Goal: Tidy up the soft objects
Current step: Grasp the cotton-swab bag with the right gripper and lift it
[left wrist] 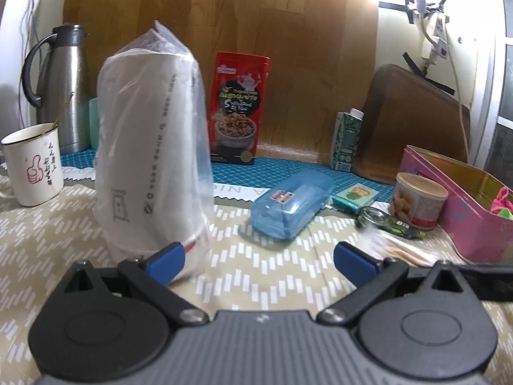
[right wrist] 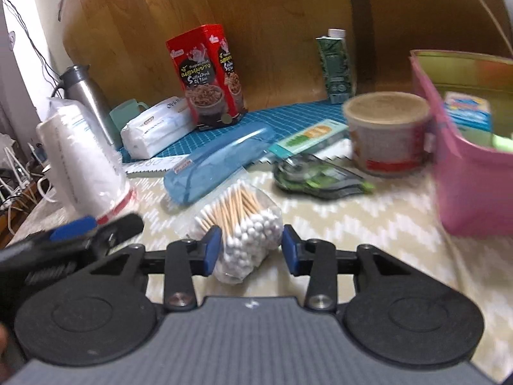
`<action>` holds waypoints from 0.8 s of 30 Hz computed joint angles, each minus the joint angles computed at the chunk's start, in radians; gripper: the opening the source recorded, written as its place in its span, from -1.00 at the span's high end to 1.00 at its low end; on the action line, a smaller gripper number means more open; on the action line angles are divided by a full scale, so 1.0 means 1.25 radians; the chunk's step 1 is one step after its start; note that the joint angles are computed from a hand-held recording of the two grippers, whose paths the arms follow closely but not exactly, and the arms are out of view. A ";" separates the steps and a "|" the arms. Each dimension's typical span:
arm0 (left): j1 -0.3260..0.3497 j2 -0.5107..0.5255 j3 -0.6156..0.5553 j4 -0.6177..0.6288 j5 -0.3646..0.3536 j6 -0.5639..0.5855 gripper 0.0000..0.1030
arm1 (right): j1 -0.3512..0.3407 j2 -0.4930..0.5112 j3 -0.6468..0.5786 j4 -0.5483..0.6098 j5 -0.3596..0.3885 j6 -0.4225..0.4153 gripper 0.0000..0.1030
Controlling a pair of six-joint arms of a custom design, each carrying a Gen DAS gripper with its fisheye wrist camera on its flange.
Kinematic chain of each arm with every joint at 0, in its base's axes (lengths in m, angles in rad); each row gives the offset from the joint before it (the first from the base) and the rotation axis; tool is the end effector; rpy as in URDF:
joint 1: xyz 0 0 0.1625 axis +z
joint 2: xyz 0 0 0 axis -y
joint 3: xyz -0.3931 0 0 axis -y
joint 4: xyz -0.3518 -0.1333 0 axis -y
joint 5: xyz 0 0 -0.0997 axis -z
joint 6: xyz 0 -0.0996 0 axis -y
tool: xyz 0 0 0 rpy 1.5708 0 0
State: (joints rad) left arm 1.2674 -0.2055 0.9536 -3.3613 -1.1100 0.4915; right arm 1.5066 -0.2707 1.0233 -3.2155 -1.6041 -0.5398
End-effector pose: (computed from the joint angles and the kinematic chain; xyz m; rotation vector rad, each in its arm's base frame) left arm -0.0606 -0.7879 0.0445 0.6066 2.2479 -1.2682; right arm 0.0800 -0.7824 0.0423 0.5929 -2.5339 1.1752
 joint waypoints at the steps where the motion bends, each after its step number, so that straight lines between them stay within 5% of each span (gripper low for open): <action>1: 0.000 -0.001 0.001 0.007 -0.006 0.007 -0.99 | -0.008 -0.026 0.048 -0.023 0.007 -0.003 0.16; 7: -0.018 -0.008 0.022 0.067 -0.044 0.065 -0.99 | -0.076 -0.167 0.300 -0.187 0.023 -0.001 0.15; 13: -0.062 0.004 -0.017 0.323 -0.203 0.036 -0.95 | -0.137 -0.248 0.434 -0.353 -0.007 0.035 0.08; 18: -0.104 0.085 -0.166 0.552 -0.279 0.042 -0.79 | -0.164 -0.264 0.485 -0.482 -0.011 0.018 -0.22; 24: -0.132 0.237 -0.426 0.774 -0.260 0.038 -0.60 | -0.191 -0.267 0.525 -0.514 0.035 -0.045 -0.25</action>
